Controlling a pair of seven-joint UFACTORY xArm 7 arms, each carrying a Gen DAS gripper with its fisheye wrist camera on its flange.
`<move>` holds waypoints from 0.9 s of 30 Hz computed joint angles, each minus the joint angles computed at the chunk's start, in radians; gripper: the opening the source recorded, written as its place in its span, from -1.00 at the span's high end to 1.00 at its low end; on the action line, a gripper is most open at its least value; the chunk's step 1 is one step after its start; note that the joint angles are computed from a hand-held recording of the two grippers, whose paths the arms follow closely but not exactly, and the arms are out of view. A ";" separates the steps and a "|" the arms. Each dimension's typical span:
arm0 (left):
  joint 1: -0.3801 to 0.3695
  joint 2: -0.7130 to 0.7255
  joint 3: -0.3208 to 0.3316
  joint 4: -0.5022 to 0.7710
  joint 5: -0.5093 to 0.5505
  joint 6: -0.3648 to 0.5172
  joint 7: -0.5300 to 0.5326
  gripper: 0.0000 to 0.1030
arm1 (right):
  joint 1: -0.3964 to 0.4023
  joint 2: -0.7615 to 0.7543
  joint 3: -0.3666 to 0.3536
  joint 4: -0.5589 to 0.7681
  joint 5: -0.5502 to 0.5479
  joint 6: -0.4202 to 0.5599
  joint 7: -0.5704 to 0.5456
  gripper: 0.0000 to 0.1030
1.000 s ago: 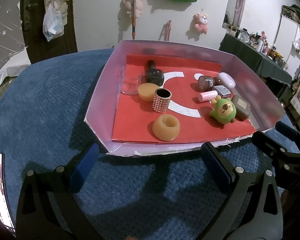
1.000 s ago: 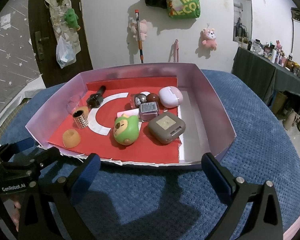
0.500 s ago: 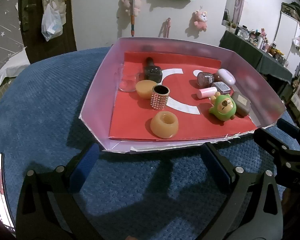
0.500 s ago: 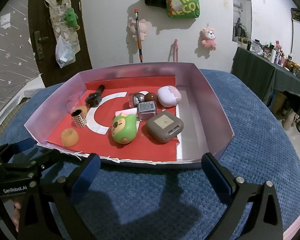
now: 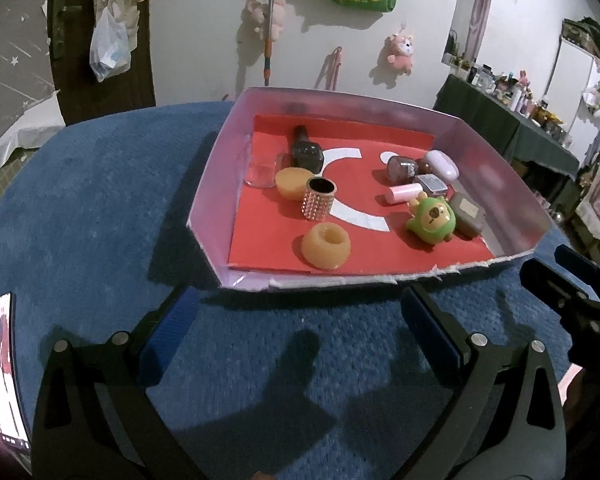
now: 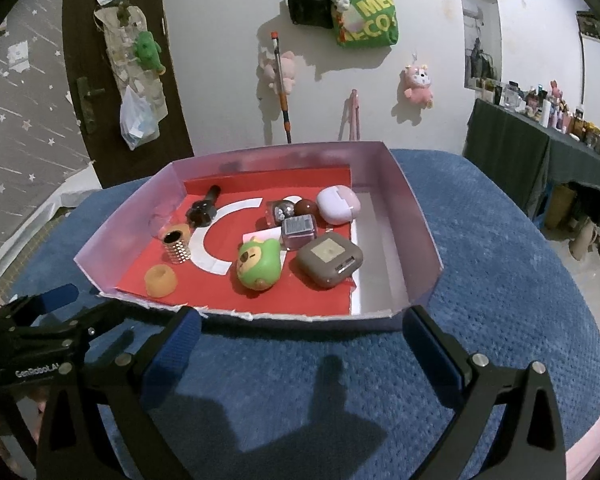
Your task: Organize rigid objects
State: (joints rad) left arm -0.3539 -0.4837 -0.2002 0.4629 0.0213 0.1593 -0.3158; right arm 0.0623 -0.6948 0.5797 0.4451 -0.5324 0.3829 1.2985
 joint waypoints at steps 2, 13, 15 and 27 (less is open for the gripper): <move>-0.014 -0.020 0.009 -0.014 -0.006 0.010 0.007 -1.00 | 0.033 -0.019 -0.017 -0.013 0.018 0.016 -0.012 -1.00; -0.051 -0.044 0.037 -0.066 -0.049 0.055 0.039 -1.00 | 0.132 -0.016 -0.062 -0.052 0.095 0.071 -0.044 -1.00; -0.054 -0.043 0.040 -0.072 -0.055 0.056 0.042 -1.00 | 0.139 -0.013 -0.062 -0.058 0.099 0.075 -0.042 -1.00; -0.029 -0.028 0.015 -0.084 -0.040 0.045 0.028 -1.00 | 0.118 0.005 -0.020 -0.069 0.060 0.076 0.023 -1.00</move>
State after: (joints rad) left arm -0.3828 -0.5113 -0.1854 0.3788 -0.0189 0.2046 -0.2880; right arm 0.1802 -0.6895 0.5597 0.3758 -0.4721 0.4593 1.3213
